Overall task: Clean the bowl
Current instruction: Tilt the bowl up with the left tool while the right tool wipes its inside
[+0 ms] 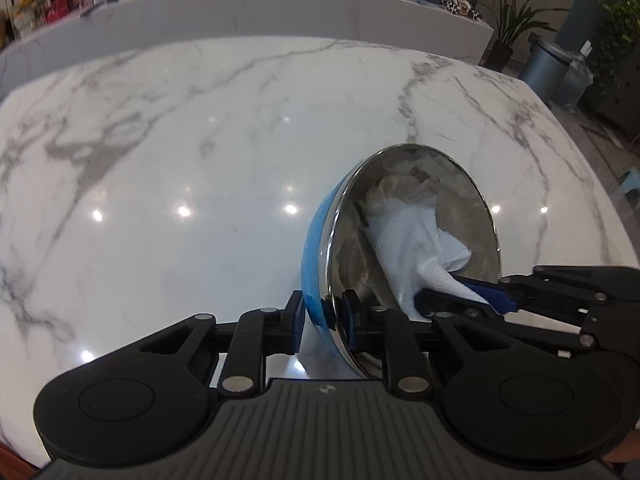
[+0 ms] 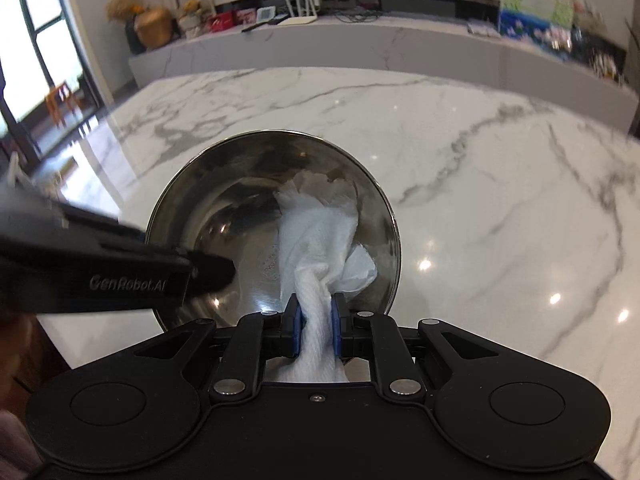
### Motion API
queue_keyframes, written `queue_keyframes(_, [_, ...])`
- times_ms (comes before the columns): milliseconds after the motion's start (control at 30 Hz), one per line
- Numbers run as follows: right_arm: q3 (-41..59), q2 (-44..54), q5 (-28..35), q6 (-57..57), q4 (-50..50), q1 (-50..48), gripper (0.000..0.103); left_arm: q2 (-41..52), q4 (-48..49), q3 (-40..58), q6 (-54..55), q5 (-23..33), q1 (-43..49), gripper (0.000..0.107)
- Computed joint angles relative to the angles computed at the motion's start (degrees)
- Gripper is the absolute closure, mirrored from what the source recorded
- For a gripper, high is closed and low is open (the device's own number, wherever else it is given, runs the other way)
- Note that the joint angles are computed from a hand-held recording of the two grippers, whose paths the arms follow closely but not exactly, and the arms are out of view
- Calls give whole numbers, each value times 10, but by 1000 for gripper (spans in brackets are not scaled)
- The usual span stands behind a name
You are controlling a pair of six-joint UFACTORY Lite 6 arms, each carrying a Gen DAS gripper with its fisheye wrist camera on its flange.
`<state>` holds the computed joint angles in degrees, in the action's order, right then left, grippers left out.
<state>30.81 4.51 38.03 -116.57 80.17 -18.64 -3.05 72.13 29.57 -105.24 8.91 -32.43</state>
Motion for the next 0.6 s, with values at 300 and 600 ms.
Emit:
queue_keyframes(300, [27,38,43,47,-41,-19,90,7,12,0,-4,-5,-1,86])
queue_keyframes(600, [-94,-94,-85,-236,139,40,92,24,-84,28,108,41,-33,90])
